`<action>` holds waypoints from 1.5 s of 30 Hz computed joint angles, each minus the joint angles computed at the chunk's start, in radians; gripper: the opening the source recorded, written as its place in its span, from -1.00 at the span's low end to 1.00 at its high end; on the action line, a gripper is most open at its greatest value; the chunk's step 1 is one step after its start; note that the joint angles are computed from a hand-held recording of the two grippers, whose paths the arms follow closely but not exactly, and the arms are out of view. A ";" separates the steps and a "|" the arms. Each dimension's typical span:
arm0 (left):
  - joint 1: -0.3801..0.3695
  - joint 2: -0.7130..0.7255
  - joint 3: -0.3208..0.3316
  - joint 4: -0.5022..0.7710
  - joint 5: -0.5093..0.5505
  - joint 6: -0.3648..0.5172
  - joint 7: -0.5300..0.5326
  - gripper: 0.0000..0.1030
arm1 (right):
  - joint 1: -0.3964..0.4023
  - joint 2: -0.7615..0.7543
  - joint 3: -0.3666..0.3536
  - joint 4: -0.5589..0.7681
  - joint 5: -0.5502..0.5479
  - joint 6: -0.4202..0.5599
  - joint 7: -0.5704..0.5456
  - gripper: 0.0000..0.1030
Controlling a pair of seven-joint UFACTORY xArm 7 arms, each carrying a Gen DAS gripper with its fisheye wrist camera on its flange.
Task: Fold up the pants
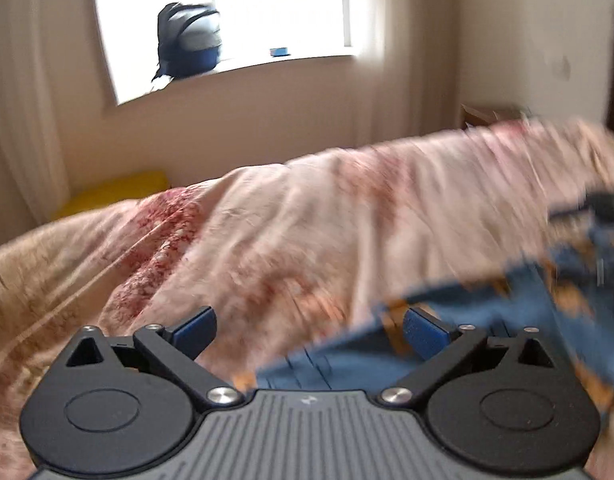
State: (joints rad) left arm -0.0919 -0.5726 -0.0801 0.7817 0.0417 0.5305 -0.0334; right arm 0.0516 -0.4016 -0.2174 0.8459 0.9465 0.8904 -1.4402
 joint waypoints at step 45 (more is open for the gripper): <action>0.131 -0.206 -0.083 -0.132 0.156 0.007 -0.162 0.71 | 0.239 -0.526 -0.108 -0.404 -0.303 -0.183 0.187 0.99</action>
